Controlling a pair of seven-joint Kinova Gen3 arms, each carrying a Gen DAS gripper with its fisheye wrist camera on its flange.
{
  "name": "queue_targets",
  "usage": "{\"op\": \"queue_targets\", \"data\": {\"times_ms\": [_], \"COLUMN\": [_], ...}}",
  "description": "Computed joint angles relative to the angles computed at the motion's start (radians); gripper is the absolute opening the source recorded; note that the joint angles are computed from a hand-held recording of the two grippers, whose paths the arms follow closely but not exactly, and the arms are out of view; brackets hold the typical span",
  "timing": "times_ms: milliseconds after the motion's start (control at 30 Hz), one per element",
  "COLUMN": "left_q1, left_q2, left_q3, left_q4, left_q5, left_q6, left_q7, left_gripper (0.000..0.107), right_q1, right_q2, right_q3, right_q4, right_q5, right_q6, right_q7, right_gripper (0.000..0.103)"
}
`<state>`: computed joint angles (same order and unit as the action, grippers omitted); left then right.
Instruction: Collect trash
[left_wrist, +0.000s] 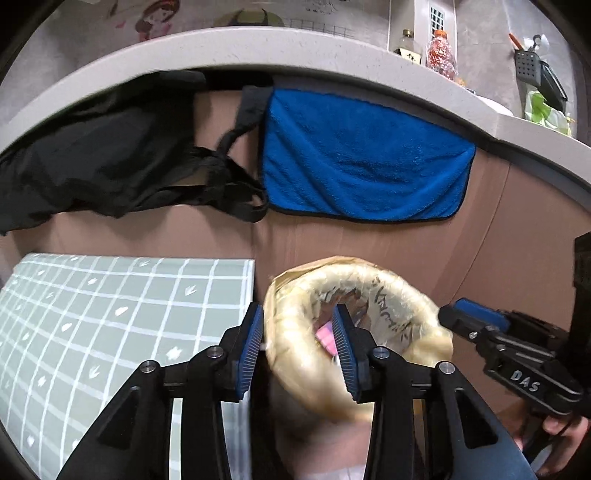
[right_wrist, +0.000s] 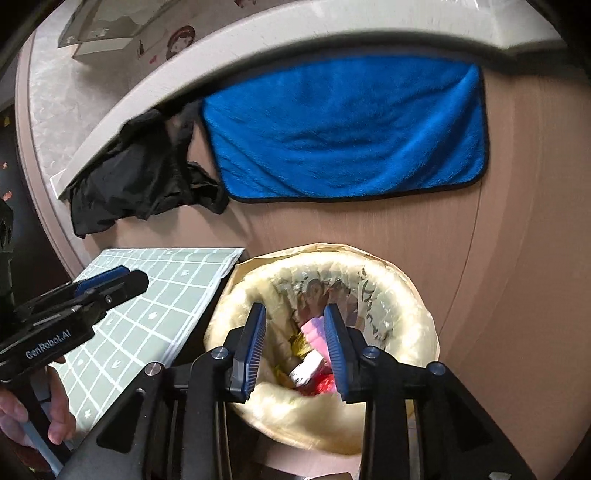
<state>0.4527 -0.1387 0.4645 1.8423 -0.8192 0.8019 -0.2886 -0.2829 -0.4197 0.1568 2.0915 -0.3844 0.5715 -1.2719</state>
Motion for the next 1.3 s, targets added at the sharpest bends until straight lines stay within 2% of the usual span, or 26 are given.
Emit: {"op": "queue_targets", "data": {"times_ms": [167,267,367,467,667,767,833,1000,1300], "left_q1": [0.01,-0.002,-0.003,-0.048,-0.079,-0.148,-0.182,-0.247,-0.312], "left_q2": [-0.097,-0.165,-0.269,-0.363,-0.491,-0.547,-0.571,-0.632,-0.762], "left_q3": [0.049,0.122,0.156,0.26,0.351,0.446,0.48,0.498,0.438], "left_q4": [0.038,0.061,0.097,0.113,0.119,0.105,0.087,0.039,0.016], "left_q5": [0.077,0.112,0.182,0.225,0.361,0.396,0.421,0.477,0.558], "left_q6": [0.097,0.188,0.234,0.329,0.41,0.459,0.482,0.528,0.589], "left_q7": [-0.025,-0.035,-0.04,-0.021,-0.056,-0.076,-0.099,-0.154,-0.232], "left_gripper": [0.056,0.056,0.056,0.056,0.056,0.056,0.056,0.056,0.056], "right_q1": [0.063,0.084,0.103,0.087,0.115,0.134,0.149,0.163,0.19], "right_q2": [-0.144,-0.218,-0.313,-0.404,-0.585,-0.657,-0.697,-0.766,-0.795], "right_q3": [-0.129,-0.187,-0.256,-0.303,-0.44,-0.496,-0.518,-0.533,-0.572], "right_q4": [0.02,0.018,0.017,0.024,0.009,-0.001,-0.006,-0.019,-0.034], "right_q5": [0.067,0.102,0.13,0.141,0.153,0.154,0.153,0.126,0.084], "right_q6": [0.078,0.135,0.221,0.286,0.418,0.462,0.483,0.518,0.541], "right_q7": [-0.108,-0.184,-0.27,-0.321,-0.427,-0.456,-0.472,-0.503,-0.511], "right_gripper": [0.031,0.031,0.031,0.031,0.031,0.031,0.031,0.031,0.031]}}
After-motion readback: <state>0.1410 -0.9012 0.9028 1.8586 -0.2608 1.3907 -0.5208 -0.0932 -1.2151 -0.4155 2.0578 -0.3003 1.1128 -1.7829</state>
